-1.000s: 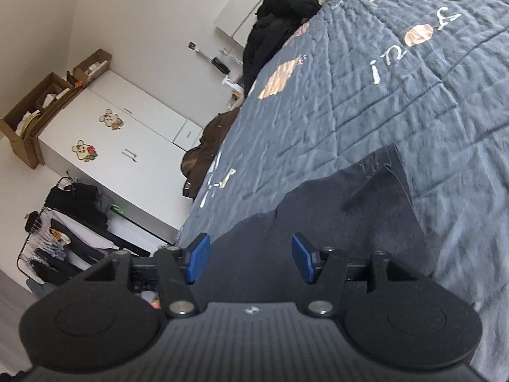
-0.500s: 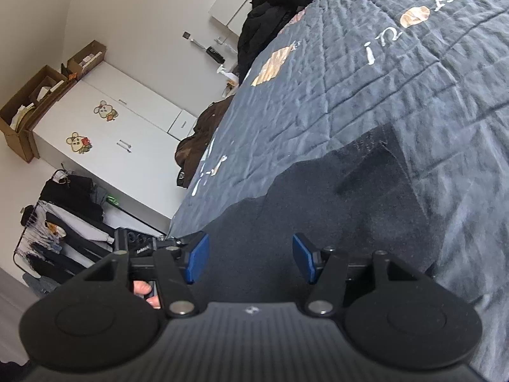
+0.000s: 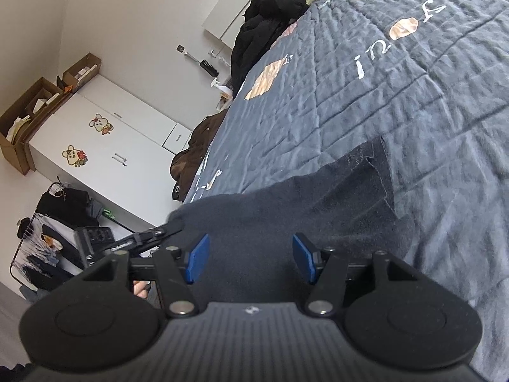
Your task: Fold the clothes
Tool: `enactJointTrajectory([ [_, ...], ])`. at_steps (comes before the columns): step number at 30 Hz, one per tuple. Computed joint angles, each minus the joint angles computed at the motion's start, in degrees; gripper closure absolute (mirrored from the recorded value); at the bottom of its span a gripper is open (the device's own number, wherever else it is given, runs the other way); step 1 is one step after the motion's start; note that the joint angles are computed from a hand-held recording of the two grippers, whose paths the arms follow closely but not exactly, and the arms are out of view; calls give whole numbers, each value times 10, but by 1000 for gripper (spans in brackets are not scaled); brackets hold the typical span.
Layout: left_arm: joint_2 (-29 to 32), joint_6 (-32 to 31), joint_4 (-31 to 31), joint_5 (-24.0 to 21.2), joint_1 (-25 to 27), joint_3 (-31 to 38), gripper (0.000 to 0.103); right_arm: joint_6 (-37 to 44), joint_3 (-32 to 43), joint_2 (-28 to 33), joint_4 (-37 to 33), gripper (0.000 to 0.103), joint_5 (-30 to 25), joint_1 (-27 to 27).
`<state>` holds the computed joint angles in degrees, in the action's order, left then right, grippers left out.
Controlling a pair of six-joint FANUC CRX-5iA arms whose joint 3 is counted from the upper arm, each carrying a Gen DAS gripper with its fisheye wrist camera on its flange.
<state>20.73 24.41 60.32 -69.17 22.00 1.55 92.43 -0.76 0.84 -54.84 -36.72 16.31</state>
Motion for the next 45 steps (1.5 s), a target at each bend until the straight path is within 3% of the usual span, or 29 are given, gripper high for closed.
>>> enactJointTrajectory([
  [4,53,114,-47,-44,9,64,61,-4,1,1,2,46,-2,-1],
  [6,70,140,-20,-70,21,73,61,-7,1,0,4,46,-3,-1],
  [8,65,145,-6,-62,29,63,61,-3,3,-1,3,46,-1,-3],
  [12,60,160,-8,-57,32,68,63,-57,17,4,93,46,28,17],
  [16,74,187,-28,-77,18,96,63,-59,78,62,102,45,10,6],
  [20,74,201,-11,-46,1,75,62,-109,138,135,141,45,-28,3],
  [24,58,173,-7,-10,1,46,87,-128,150,161,130,46,-42,-6],
  [27,38,134,4,1,8,25,95,-138,134,152,140,46,-22,0],
  [30,9,97,26,19,19,-3,96,-148,123,144,154,46,-8,6],
  [34,0,128,-4,44,16,-11,96,-142,119,143,151,46,1,6],
  [37,-1,163,-27,57,13,-9,88,-145,115,142,162,46,9,11],
  [39,-14,171,-35,71,17,-15,73,-145,117,139,155,46,2,6],
  [43,-79,135,-90,114,27,-39,70,-140,129,132,133,45,-21,-9],
  [45,-145,92,-129,161,20,-75,50,-124,126,120,117,45,-25,-14],
])
